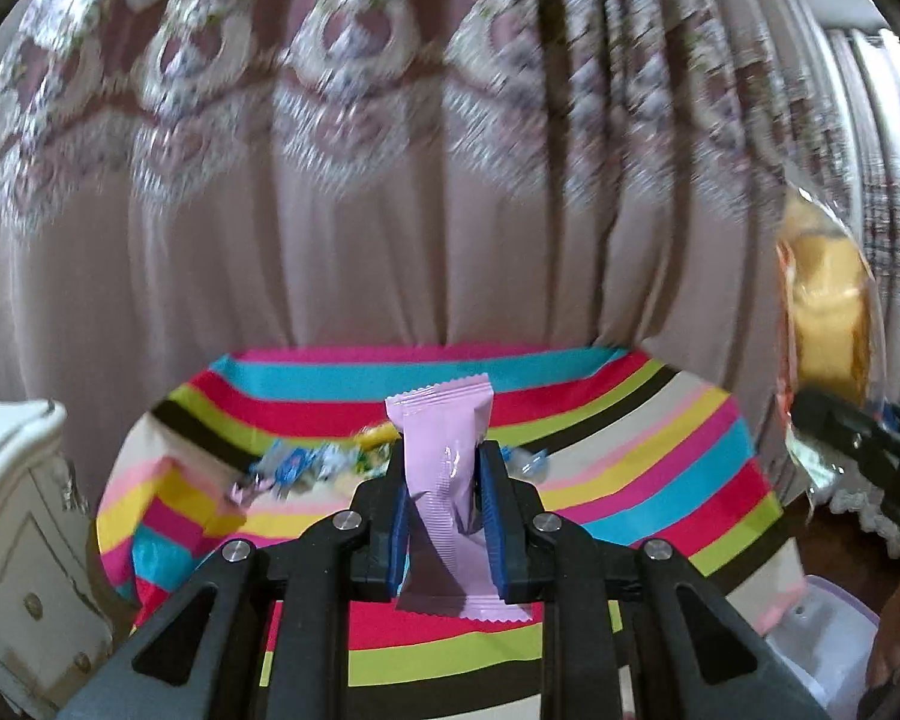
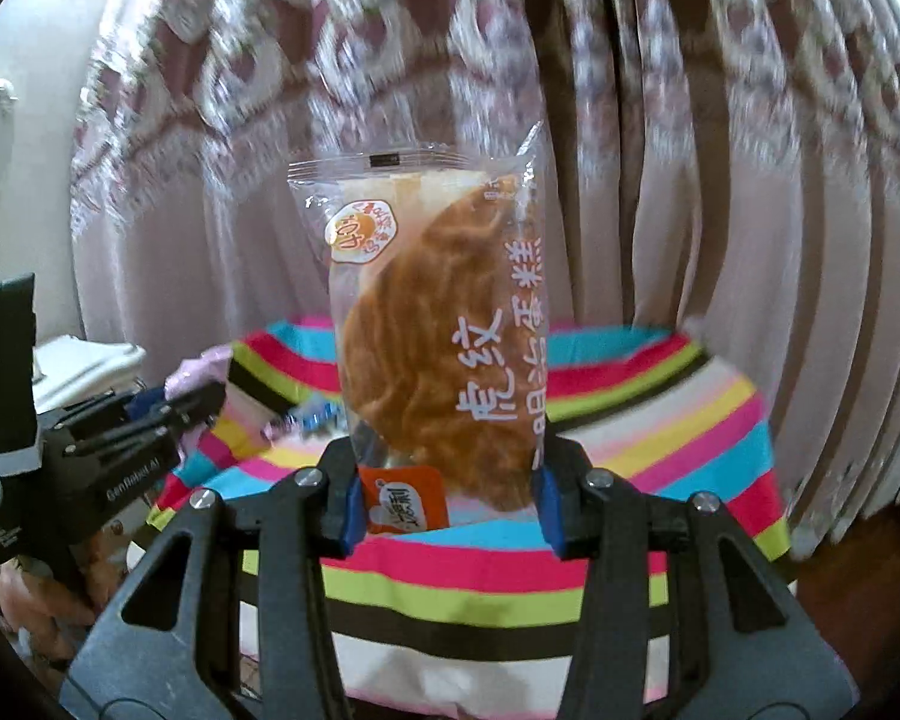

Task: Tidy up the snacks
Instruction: 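Lift both held snacks and carry them away from the table, then open both tools over the white bin to drop the snacks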

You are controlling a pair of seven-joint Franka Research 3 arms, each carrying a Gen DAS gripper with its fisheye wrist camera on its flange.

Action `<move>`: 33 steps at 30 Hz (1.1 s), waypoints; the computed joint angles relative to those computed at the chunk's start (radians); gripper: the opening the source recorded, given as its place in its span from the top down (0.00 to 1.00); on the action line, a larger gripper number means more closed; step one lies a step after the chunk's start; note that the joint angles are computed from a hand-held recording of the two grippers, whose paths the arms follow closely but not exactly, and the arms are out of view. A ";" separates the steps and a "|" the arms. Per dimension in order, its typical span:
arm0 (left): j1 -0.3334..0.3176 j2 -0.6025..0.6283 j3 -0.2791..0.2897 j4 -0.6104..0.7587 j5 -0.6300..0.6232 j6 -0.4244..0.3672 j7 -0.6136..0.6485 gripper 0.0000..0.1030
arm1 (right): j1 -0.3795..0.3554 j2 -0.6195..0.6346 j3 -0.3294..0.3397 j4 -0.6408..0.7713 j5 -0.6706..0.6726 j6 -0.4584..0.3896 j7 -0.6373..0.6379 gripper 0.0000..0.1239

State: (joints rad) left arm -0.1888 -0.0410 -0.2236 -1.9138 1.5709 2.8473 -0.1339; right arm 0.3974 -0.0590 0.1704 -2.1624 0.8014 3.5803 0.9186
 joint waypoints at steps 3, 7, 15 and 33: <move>-0.005 -0.059 -0.012 -0.027 0.047 -0.022 -0.040 0.78 | 0.007 -0.061 0.005 -0.058 -0.038 0.032 0.019 0.61; -0.003 -0.099 -0.029 -0.042 0.008 -0.029 0.001 0.78 | 0.004 -0.119 0.022 -0.121 -0.059 0.059 0.014 0.61; -0.022 -0.098 -0.090 -0.002 -0.029 -0.050 0.093 0.78 | -0.073 -0.248 0.065 -0.246 -0.040 0.037 -0.007 0.60; -0.304 0.265 -0.109 0.335 -0.090 0.015 0.471 0.78 | -0.633 -0.625 0.425 -0.510 0.452 -0.182 -0.196 0.60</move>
